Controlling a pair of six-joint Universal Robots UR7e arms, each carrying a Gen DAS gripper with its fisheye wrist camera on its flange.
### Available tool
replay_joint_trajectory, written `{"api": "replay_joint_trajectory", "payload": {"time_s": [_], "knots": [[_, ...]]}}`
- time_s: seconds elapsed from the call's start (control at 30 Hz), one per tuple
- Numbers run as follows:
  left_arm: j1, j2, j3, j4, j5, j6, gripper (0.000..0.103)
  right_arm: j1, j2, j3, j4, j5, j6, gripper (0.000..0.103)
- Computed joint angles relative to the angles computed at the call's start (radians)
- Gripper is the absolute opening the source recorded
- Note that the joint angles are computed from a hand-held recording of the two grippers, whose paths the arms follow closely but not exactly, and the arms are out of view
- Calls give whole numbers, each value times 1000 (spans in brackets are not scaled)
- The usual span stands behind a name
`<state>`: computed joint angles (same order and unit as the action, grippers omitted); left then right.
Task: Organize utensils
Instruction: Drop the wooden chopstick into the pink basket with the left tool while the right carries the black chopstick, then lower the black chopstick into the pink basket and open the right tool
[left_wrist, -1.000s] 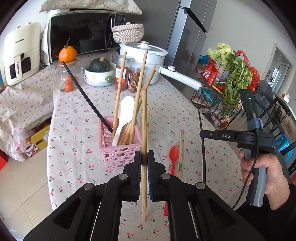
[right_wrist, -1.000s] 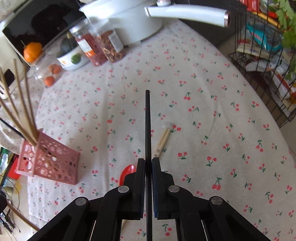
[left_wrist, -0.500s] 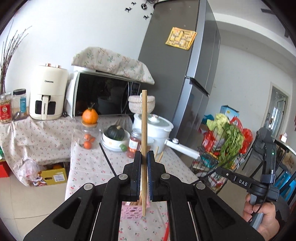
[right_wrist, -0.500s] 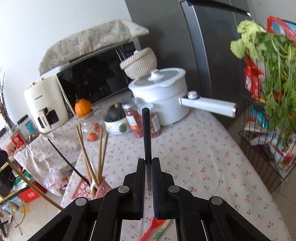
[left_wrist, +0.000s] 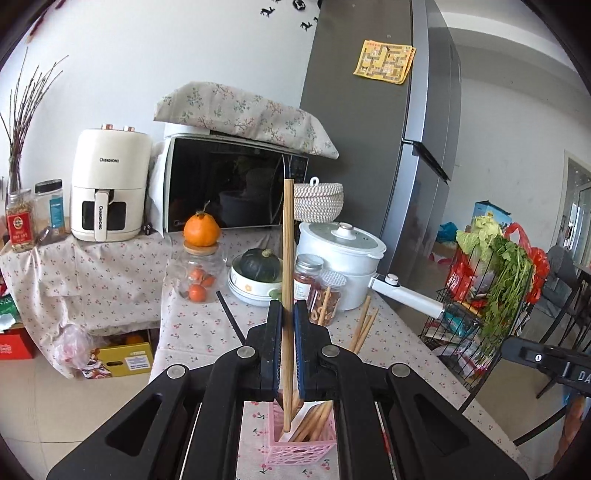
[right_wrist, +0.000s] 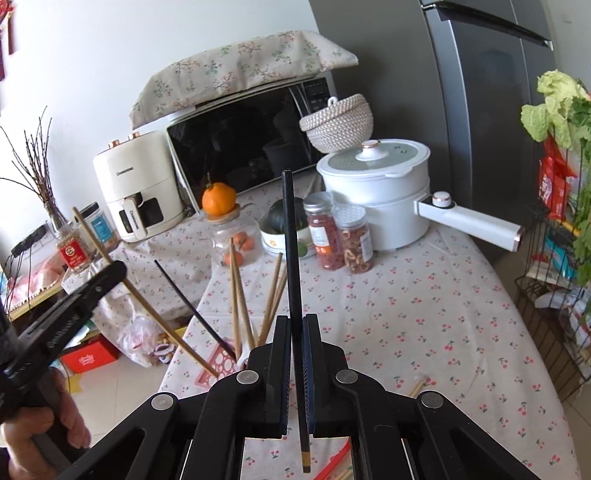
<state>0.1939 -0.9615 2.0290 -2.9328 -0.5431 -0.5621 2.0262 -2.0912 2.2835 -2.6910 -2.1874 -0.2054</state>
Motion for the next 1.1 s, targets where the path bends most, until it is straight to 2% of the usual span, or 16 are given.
{"api": "replay_joint_trajectory", "payload": {"time_s": [0.13,0.23,0.27,0.33,0.37,0.4,0.47,0.67,0.93,1.1], "knots": [[55,37,-38,61,-94,28,7,17,17,-8,-14,15,9,4],[86,35,-54,158,-160,-60,8,27,41,-12,-43,28,6,4],[91,29,-53,165,-181,-79,13,27,49,-15,-50,32,7,4],[88,12,-43,165,-193,-103,38,26,61,-21,-54,49,18,4],[81,0,-33,169,-180,-120,59,26,67,-24,-57,56,22,4],[73,-12,-21,169,-164,-138,68,29,75,-27,-65,60,25,4],[62,-44,-1,186,-163,-168,70,33,89,-31,-81,72,28,4],[50,-128,42,348,-189,-306,72,48,143,-33,-160,90,30,4],[60,-153,54,430,-224,-354,72,29,214,-20,-320,123,5,4],[64,-149,47,439,-237,-347,72,-21,228,-22,-267,157,23,6]]}}
